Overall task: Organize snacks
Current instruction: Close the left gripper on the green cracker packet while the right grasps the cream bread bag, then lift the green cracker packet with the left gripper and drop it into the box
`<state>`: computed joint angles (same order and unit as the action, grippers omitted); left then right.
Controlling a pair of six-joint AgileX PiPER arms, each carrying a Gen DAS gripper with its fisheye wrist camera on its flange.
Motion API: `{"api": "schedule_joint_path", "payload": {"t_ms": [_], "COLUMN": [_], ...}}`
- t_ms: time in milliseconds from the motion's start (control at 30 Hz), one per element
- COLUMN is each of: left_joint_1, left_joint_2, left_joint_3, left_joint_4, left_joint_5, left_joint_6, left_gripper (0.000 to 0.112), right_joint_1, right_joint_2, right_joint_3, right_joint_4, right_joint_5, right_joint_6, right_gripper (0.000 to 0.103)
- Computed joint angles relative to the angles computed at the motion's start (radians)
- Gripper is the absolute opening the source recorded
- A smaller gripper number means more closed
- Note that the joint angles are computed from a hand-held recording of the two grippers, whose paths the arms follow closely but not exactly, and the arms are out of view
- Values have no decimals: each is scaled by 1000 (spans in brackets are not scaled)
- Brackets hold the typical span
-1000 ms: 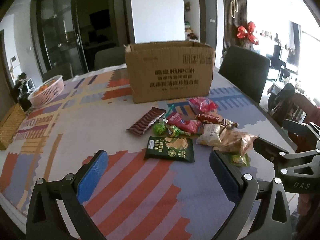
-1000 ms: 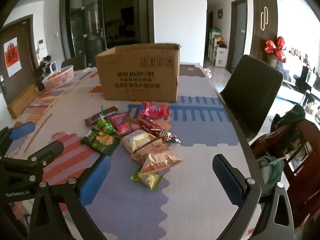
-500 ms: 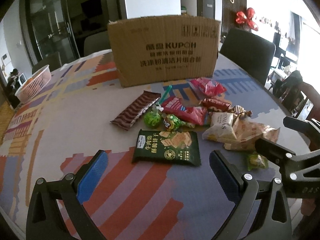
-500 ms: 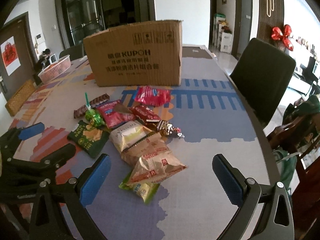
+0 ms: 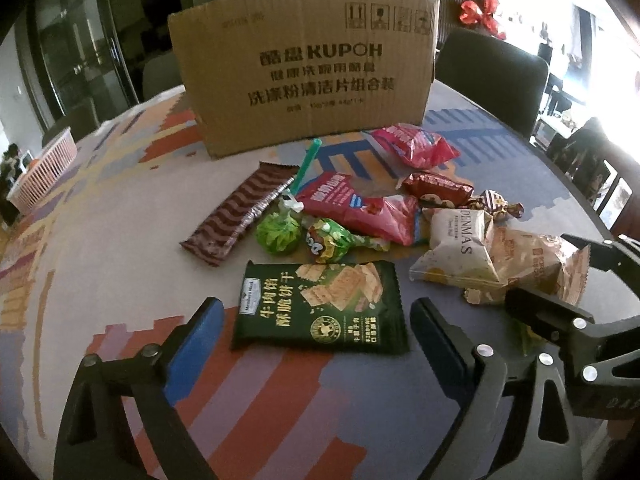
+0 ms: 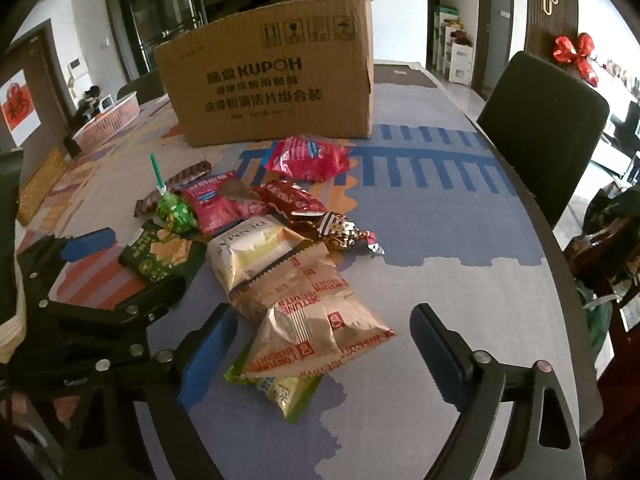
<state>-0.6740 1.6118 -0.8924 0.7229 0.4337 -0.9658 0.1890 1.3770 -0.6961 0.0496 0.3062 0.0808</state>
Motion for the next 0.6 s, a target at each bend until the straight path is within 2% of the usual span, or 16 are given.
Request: {"api": "schedule_joint_path", "payload": {"t_ms": [67, 200, 400, 600], "left_joint_1": [10, 10, 1, -4], "left_joint_2": [6, 8, 2, -18], "left_joint_3": [-6, -4, 9, 21], "left_joint_4": [-49, -46, -15, -18], "left_joint_5": [-8, -12, -28, -30], "left_joint_6": [46, 40, 9, 3], "left_gripper": [87, 86, 77, 70], "right_joint_1": [-5, -16, -12, -14], "right_joint_2": [12, 30, 24, 8], "right_joint_3": [-6, -15, -14, -7], "right_joint_4": [52, 140, 159, 187], "right_joint_5": [4, 13, 17, 25], "right_joint_6": [-54, -146, -170, -195], "right_gripper": [82, 73, 58, 53]}}
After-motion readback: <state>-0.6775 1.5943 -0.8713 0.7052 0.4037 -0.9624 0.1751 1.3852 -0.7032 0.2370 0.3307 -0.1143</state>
